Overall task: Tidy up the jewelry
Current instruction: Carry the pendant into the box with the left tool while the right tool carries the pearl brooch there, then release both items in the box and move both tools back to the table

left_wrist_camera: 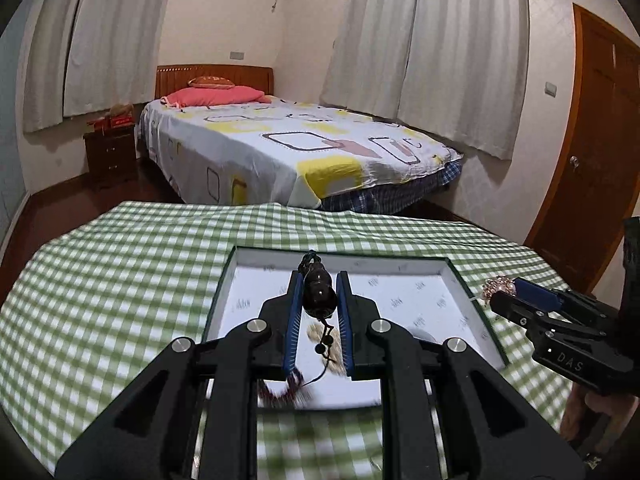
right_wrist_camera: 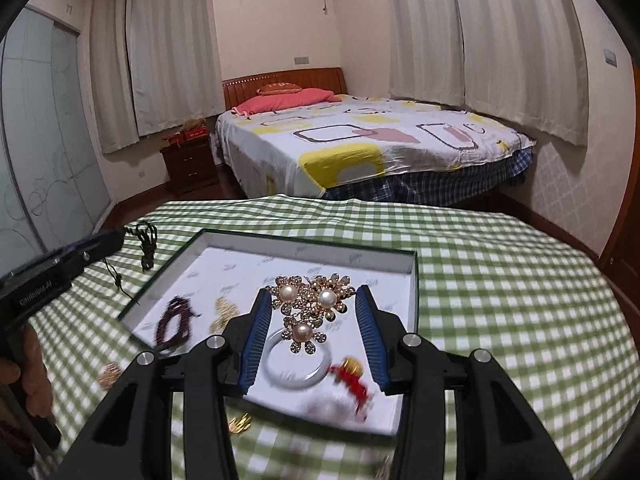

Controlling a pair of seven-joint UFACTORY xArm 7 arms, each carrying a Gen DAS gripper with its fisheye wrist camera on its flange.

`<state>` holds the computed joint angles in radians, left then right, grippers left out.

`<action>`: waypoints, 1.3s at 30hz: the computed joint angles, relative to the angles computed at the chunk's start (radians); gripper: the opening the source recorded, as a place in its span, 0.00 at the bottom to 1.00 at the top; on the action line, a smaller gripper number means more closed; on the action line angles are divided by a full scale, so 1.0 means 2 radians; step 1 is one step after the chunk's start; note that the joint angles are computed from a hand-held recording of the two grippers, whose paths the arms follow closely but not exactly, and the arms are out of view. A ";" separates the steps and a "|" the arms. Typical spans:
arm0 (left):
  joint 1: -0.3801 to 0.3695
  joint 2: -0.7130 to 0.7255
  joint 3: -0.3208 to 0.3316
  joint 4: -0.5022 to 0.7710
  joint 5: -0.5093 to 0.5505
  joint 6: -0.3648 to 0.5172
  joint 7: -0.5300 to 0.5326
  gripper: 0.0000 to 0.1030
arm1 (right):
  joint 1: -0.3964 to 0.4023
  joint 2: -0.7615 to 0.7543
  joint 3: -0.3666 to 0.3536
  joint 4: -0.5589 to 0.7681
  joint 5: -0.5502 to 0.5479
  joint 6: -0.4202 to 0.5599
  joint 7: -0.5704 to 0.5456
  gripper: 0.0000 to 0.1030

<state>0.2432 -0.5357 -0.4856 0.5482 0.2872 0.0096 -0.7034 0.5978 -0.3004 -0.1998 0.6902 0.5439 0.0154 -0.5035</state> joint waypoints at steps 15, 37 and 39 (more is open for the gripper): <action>0.198 0.224 -0.140 0.129 0.176 0.044 -0.102 0.17 | -0.072 0.154 0.029 0.110 -0.006 0.092 0.005 0.42; 0.054 0.240 -0.002 0.124 0.070 0.074 -0.019 0.39 | -0.192 0.142 0.149 0.113 0.028 0.115 -0.031 0.53; 0.035 0.216 0.017 0.103 0.045 0.055 -0.007 0.45 | -0.189 0.132 0.148 0.108 0.044 0.109 -0.041 0.53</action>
<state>0.3135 -0.1037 -0.4510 0.7544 0.3776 0.1198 -0.7179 0.2201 -0.0355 0.0972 0.9069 0.6322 0.2333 -0.5846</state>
